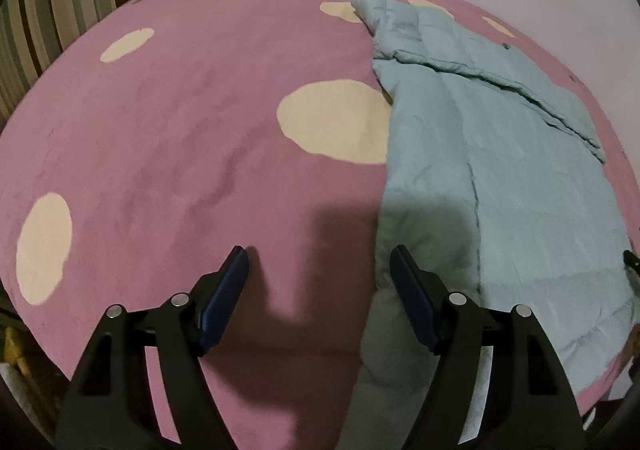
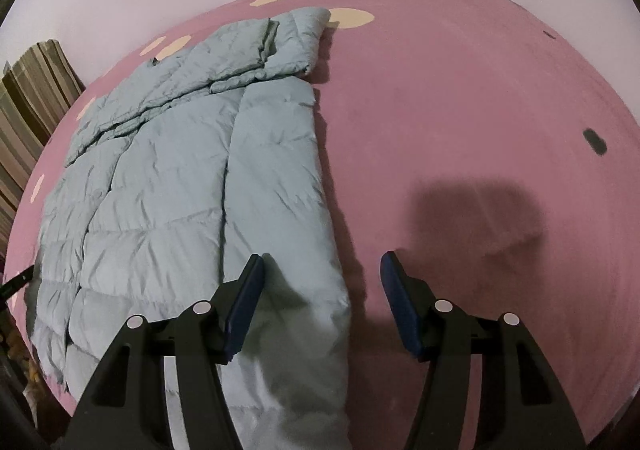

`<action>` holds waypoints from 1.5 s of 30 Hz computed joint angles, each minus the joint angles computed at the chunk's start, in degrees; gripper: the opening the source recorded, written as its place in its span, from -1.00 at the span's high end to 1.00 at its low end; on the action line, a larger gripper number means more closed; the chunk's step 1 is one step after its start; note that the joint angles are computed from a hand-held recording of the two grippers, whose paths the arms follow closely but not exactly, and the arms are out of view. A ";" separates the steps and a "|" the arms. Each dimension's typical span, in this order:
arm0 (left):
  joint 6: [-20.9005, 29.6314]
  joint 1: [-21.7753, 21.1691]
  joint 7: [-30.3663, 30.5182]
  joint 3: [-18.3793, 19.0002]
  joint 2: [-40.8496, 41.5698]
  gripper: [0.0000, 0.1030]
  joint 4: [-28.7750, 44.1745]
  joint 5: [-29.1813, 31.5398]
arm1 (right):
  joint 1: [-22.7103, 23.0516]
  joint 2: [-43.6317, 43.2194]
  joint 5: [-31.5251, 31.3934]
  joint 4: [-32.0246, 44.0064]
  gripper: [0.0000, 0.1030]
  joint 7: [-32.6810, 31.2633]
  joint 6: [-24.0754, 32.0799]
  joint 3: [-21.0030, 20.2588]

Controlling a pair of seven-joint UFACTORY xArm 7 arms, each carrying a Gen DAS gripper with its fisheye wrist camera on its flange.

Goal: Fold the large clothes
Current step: 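Smooth the folded jacket side flat with both grippers along its hem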

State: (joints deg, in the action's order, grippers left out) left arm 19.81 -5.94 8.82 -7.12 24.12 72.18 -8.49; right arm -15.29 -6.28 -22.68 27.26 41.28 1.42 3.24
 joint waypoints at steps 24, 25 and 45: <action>3.38 4.51 19.36 -5.59 -6.78 -0.43 -8.44 -19.39 | 16.22 -8.90 23.72 -11.09 -0.26 -18.55 -3.57 -10.84; 3.41 4.33 20.10 -5.44 -6.94 -0.43 -8.64 -19.95 | 17.44 -9.14 24.88 -11.31 -0.26 -19.54 -3.73 -11.98; 10.06 3.71 31.54 -5.11 -7.81 -0.36 -8.28 -32.27 | 33.49 -11.56 37.68 -12.80 -0.19 -32.68 -5.10 -25.90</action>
State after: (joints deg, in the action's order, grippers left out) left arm 29.87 -2.23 40.36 -12.23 16.31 63.90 -40.76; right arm 18.20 -17.84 15.00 14.46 8.59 -3.68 -22.66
